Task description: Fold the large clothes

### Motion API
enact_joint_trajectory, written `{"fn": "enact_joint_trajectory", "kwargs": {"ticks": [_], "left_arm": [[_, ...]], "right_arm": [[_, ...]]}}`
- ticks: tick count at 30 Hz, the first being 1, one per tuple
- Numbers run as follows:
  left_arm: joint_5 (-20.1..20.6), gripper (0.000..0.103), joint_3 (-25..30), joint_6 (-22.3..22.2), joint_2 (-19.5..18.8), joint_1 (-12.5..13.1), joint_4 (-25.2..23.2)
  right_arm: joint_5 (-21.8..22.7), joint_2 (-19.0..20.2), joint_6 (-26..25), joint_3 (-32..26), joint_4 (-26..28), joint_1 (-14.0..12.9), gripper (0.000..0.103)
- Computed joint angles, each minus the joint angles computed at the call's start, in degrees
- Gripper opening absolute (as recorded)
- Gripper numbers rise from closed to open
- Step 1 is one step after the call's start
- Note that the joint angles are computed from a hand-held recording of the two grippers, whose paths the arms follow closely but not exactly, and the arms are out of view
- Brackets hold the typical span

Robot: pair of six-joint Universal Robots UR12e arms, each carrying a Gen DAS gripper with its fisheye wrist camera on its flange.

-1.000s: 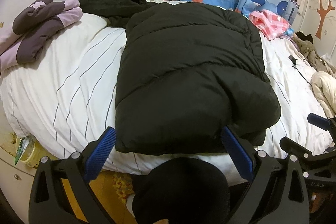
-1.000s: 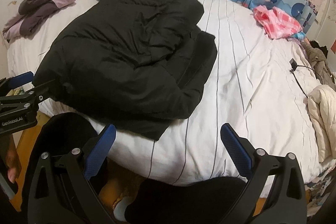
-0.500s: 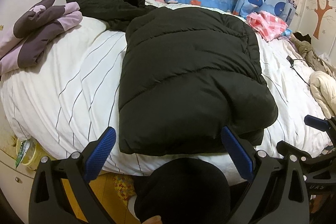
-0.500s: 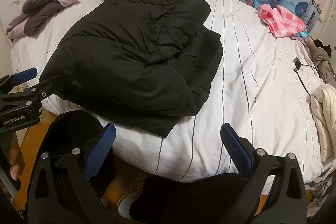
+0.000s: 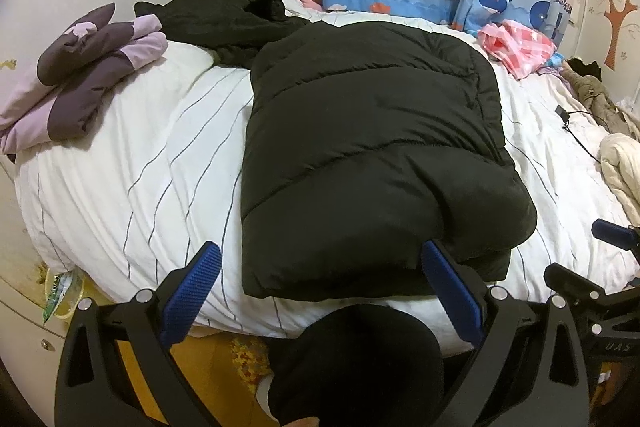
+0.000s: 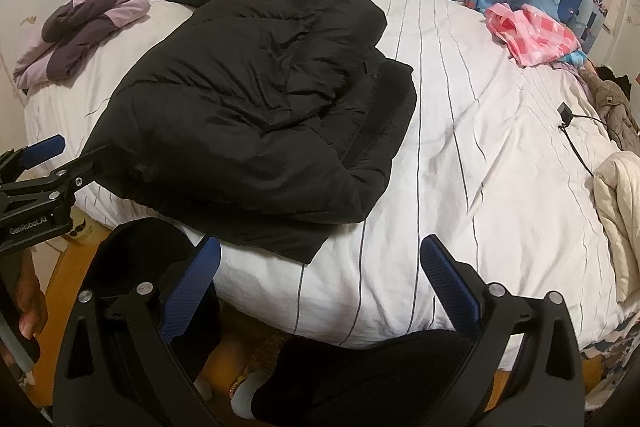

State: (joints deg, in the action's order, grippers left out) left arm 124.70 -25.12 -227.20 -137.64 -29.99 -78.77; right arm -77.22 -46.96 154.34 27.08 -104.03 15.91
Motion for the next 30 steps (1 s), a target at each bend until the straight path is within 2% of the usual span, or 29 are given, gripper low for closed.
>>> {"fn": "enact_joint_trajectory", "kwargs": {"ticks": [21, 26, 30], "left_arm": [[1.2, 0.096, 3.96, -0.21, -1.84, -0.28, -4.03], [-0.28, 0.096, 3.4, -0.03, -1.56, -0.09, -2.85], [-0.82, 0.096, 5.42, -0.29, -2.51, -0.05, -4.98]], "right_arm": [[0.49, -0.1, 0.93, 0.39, 0.42, -0.12, 0.096], [0.57, -0.3, 1.05, 0.84, 0.09, -0.13, 0.096], [0.65, -0.28, 1.04, 0.8, 0.35, -0.14, 0.096]]}}
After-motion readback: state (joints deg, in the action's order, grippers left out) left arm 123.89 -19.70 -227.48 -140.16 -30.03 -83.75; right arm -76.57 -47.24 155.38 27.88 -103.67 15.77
